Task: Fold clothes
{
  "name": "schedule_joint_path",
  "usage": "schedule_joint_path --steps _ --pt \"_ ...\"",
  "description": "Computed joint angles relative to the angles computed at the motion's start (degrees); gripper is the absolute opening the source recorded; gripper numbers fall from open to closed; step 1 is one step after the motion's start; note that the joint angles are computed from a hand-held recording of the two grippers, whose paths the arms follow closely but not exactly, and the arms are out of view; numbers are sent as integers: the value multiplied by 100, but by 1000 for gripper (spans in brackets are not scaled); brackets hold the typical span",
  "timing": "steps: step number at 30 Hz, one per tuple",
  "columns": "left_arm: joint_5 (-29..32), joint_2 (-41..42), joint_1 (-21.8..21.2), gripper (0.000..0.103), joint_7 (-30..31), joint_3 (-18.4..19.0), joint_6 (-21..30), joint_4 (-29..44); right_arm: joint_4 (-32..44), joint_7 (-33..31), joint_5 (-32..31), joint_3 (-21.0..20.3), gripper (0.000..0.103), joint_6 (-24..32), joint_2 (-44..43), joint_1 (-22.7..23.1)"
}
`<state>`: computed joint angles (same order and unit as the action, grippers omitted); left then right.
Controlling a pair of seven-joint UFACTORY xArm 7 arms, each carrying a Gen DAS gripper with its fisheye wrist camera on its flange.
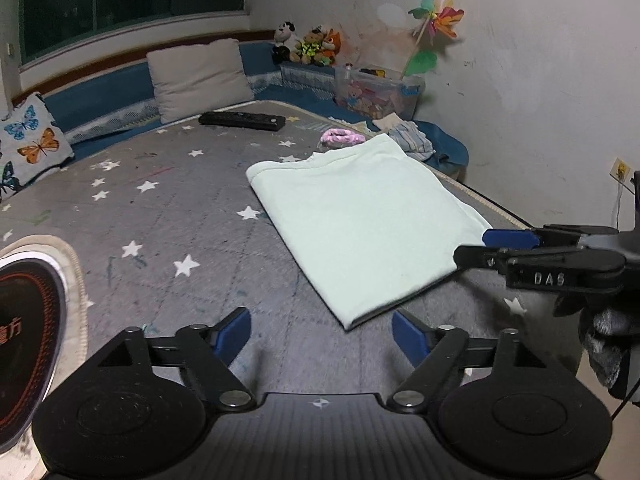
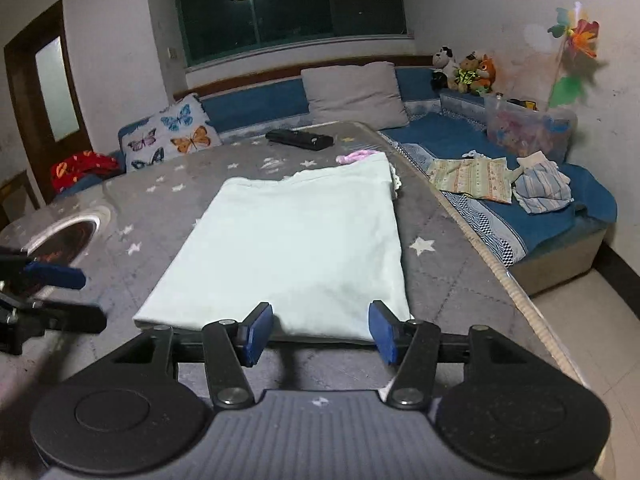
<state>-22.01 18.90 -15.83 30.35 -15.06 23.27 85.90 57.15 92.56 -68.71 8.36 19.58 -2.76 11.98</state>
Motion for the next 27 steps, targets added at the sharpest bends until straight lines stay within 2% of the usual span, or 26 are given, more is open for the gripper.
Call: schedule_joint_path --steps 3,7,9,11,13,15,17,18,27 --pt "-193 -207 85 93 174 -76 -235 -312 -28 357 -321 6 60 -9 -84 -37" --pt "-545 -380 167 103 434 -181 -368 -560 -95 326 -150 -53 62 -161 -10 -105" --pt "-664 -440 170 103 524 -176 -396 -650 -138 382 -247 -39 65 -167 -36 -101" --pt "-741 -489 160 103 566 -150 -429 -729 -168 447 -402 10 77 -84 -119 -79" --pt "-931 -519 198 103 668 -174 -434 -767 -215 582 -560 62 83 -35 -221 -70" --pt "-1155 -541 233 103 781 -200 -456 -792 -230 695 -675 128 85 65 -295 -56" --pt "-1398 -566 260 103 919 -238 -502 -821 -246 846 -780 210 98 240 -374 -27" --pt "-1455 -574 254 103 942 -230 -469 -814 -249 908 -805 249 101 332 -405 -7" --pt "-1390 -665 67 103 902 -91 -547 -963 -400 1567 -1294 560 103 945 -809 192"
